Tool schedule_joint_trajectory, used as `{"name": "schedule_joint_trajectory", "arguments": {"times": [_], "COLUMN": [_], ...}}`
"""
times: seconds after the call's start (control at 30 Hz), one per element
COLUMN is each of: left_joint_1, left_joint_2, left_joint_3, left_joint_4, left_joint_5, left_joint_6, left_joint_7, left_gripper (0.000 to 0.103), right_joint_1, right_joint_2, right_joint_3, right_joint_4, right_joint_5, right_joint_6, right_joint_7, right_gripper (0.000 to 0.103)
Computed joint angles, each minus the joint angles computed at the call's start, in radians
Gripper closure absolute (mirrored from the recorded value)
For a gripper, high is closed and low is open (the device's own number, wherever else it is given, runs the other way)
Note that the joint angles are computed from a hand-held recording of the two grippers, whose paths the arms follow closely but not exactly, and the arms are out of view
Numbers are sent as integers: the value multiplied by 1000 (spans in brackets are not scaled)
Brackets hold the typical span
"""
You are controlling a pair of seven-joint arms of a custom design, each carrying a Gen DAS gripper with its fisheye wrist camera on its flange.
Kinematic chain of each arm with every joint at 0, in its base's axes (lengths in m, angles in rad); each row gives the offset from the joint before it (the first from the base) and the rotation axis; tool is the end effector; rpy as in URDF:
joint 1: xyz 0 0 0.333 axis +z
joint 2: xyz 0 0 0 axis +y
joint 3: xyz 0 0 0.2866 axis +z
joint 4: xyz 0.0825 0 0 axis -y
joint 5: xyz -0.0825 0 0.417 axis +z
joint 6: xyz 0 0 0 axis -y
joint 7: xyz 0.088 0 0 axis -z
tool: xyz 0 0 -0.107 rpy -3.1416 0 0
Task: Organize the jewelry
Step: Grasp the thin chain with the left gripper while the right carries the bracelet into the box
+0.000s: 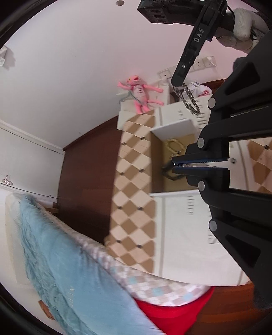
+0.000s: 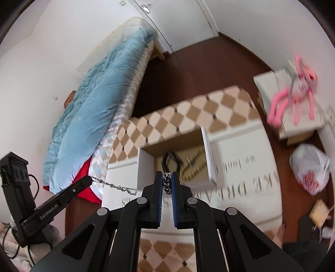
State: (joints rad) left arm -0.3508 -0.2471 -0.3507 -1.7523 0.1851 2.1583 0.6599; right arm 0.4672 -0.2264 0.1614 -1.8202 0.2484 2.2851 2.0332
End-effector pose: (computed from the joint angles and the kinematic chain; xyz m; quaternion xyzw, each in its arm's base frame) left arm 0.4169 -0.3759 0.7011 -0.7105 0.6178 -0.3133 0.1238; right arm 0.4533 0.3491 0.6760 -0.6882 0.6356 0.0154 0.3495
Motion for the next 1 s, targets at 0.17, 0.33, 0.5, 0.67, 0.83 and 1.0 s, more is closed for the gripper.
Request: {"name": "schedule_joint_trajectory", "arguments": {"times": [0.17,0.33,0.5,0.67,0.83,1.0], "left_joint_1": [6,2,-2,-16,-44,-56], "left_joint_2": [117,221,307,346,344,296], "left_joint_3": [19,46,67,78,79,71], "left_joint_4": [106,183,263,299,290,219], "left_joint_5": [-8,-30,-51,-14,112,193], "left_joint_6": [-8,-55,-160,-237,-303,-308], "left_joint_7": [45,98,103,68,23,-16], "left_gripper": [102,102,100,94,28,4], "right_joint_1": [-7,-5,7,11,48,88], "right_joint_2": [165,336,491,616,652,583], "right_joint_3": [5,0,-5,-7,-38,-62], "right_joint_4": [204,392,562,706,762,683], "right_joint_5": [-64,-96,-108,-66,-158,-309], "right_joint_6": [-75,-164,-259,-357,-404,-408], "right_joint_7": [-19,-29,-44,-53,-42,-32], "right_gripper": [95,95,95,94,92,55]}}
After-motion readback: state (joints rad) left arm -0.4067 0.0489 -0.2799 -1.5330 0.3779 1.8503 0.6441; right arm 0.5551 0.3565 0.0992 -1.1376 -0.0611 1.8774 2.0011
